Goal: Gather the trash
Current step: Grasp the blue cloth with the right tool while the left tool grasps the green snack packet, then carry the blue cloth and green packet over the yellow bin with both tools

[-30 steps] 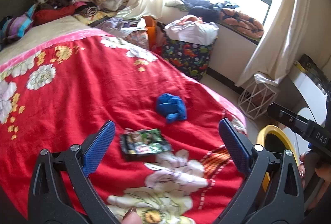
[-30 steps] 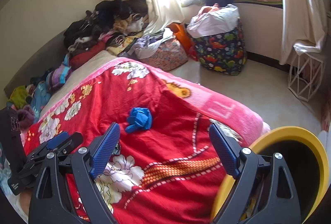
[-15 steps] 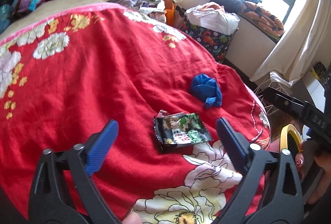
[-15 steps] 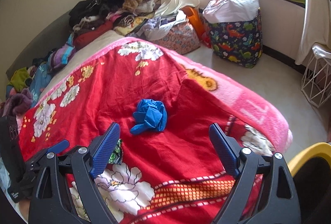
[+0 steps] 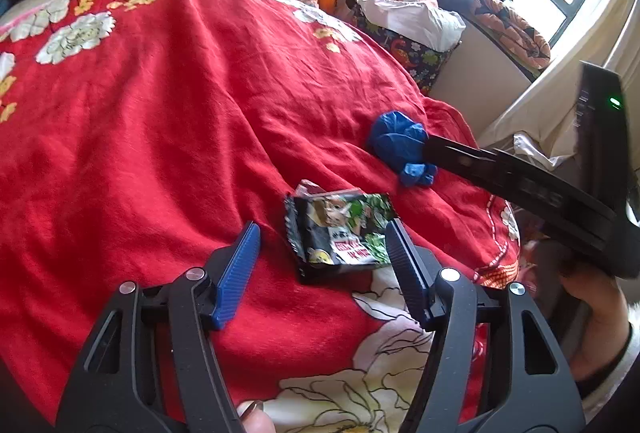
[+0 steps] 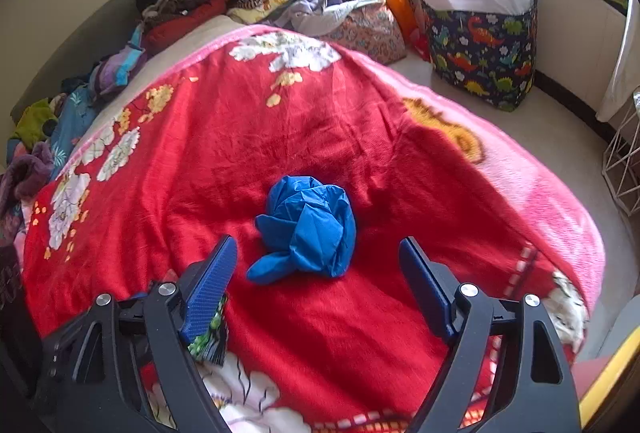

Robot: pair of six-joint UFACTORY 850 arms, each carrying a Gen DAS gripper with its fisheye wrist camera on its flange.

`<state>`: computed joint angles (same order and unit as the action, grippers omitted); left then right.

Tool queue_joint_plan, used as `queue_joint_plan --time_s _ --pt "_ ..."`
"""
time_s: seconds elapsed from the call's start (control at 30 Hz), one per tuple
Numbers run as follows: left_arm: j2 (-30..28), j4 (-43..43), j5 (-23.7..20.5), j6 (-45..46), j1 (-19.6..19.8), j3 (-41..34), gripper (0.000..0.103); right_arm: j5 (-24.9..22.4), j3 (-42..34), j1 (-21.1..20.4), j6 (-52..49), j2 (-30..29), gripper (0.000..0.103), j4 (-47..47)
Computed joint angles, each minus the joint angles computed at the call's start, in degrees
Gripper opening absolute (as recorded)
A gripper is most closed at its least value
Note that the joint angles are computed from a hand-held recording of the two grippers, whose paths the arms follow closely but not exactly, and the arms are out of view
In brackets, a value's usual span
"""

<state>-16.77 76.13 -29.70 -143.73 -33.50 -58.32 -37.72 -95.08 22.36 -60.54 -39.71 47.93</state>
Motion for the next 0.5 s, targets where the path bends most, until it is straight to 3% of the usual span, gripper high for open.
queue_joint_plan --time_s 0.1,0.2,0.27,0.33,0.4,0.5 --pt "-0.5 0.5 0.8 -0.1 0.1 -0.4 0.050 -0.6 -2.7 0.8 4.5 -2.5 0.075 -4.0" --pt "-0.7 0.6 1.0 -0.6 0.1 -0.5 0.044 -2.9 -4.8 0.9 6.5 -4.6 0.054 -5.9" --pt "-0.7 0.8 1.1 -1.1 0.2 -0.5 0.041 -2.6 -4.2 0.4 5.9 -4.5 0.035 -4.6" --pt "-0.8 1.0 1.2 -1.4 0.3 -0.6 0.035 -2.1 -3.0 -0.2 3.9 -3.8 0.024 -2.5" --pt "-1.0 1.3 1.7 -1.7 0.5 -0.7 0.020 -1.5 -1.2 -0.9 1.5 -2.5 0.019 -0.4" --pt "-1.3 1.4 2.1 -1.9 0.6 -1.2 0.018 -0.8 1.7 -2.1 -2.4 -0.2 0.017 3.4"
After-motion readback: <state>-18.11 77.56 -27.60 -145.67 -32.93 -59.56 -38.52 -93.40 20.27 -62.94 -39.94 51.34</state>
